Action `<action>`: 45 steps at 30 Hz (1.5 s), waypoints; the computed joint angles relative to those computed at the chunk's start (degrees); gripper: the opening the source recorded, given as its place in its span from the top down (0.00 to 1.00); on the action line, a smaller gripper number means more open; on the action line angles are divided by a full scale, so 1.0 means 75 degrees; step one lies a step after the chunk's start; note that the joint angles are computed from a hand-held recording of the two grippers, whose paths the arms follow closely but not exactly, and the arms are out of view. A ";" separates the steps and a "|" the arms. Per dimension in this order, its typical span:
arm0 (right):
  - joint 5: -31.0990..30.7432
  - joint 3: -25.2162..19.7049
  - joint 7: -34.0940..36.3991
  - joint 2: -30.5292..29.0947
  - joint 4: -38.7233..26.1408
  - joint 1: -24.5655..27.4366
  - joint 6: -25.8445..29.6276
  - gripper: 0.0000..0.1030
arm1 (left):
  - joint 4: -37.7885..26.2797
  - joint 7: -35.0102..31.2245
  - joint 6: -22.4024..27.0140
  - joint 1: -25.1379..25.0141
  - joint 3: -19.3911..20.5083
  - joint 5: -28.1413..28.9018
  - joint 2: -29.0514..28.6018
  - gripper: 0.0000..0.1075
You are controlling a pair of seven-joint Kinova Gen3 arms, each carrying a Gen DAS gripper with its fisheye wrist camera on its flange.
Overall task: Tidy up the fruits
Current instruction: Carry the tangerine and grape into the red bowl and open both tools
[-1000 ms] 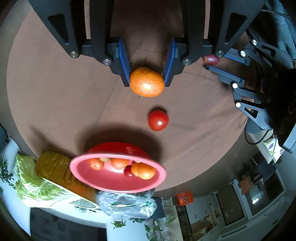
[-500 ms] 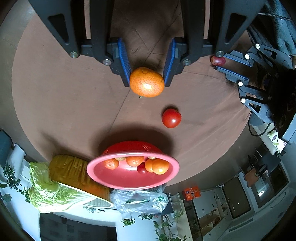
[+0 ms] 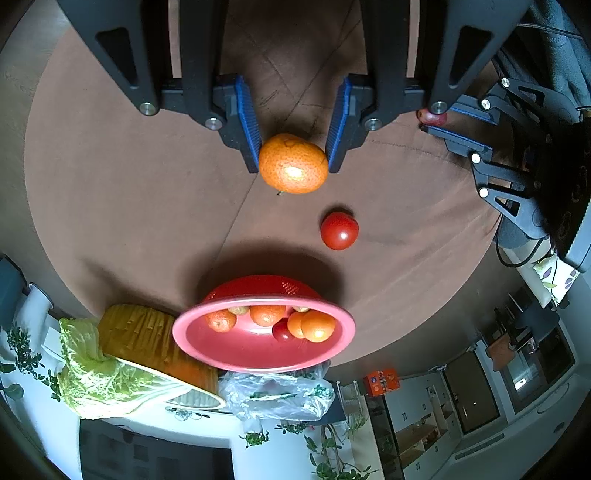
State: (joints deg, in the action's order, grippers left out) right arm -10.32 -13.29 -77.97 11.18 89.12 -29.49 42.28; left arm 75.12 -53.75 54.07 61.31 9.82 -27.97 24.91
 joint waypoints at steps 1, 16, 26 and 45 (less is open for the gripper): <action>0.0005 0.0003 -0.0008 -0.0008 -0.0004 -0.0003 -0.0006 0.63 | 0.0032 0.0037 -0.0011 0.0017 -0.0015 -0.0019 -0.0030 0.86; 0.0615 0.0178 -0.0155 0.0134 -0.0938 -0.0079 0.0488 0.63 | 0.0399 0.0571 0.0170 -0.0762 -0.0052 -0.0878 -0.1094 0.86; 0.1342 0.0344 -0.0180 0.1204 -0.3075 -0.0556 0.1364 0.63 | -0.1037 -0.0580 0.0533 -0.1949 -0.0209 -0.0613 -0.0539 0.86; 0.1735 0.0883 0.0249 0.3195 -0.5826 -0.1183 0.3164 0.63 | -0.3937 -0.3514 0.1614 -0.2444 -0.0956 0.1025 0.1617 0.86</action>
